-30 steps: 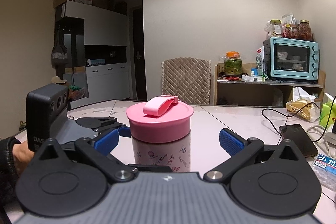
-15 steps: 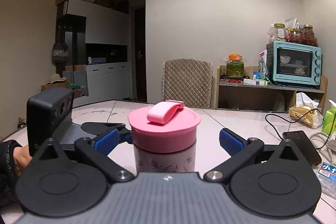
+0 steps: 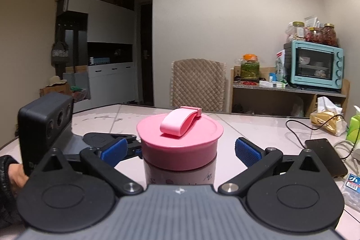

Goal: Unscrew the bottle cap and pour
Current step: 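Grasp the pink lid with the right gripper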

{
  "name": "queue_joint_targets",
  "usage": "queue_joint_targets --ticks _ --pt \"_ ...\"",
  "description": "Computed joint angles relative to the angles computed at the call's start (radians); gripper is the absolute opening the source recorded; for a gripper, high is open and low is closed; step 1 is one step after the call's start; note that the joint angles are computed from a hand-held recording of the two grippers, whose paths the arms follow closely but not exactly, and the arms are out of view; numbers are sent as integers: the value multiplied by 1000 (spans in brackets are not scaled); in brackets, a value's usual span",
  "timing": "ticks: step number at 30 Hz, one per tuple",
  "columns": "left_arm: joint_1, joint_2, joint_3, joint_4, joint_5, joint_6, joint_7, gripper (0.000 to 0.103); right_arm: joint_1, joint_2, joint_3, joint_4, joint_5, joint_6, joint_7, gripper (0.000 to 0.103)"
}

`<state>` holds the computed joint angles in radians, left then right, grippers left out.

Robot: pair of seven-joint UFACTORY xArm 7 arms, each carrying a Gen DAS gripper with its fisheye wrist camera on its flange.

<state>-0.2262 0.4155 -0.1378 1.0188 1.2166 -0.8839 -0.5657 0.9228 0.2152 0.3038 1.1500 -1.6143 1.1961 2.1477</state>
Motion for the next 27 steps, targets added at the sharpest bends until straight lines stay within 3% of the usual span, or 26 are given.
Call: queue_joint_targets --ticks 18,20,27 --pt "5 8 5 10 14 -9 -8 90 13 78 -45 109 71 12 -20 101" --pt "5 9 6 12 17 -10 -11 90 16 83 -50 116 78 9 -24 93" --pt "6 12 10 20 28 -13 -23 90 29 100 -62 133 88 17 -29 85"
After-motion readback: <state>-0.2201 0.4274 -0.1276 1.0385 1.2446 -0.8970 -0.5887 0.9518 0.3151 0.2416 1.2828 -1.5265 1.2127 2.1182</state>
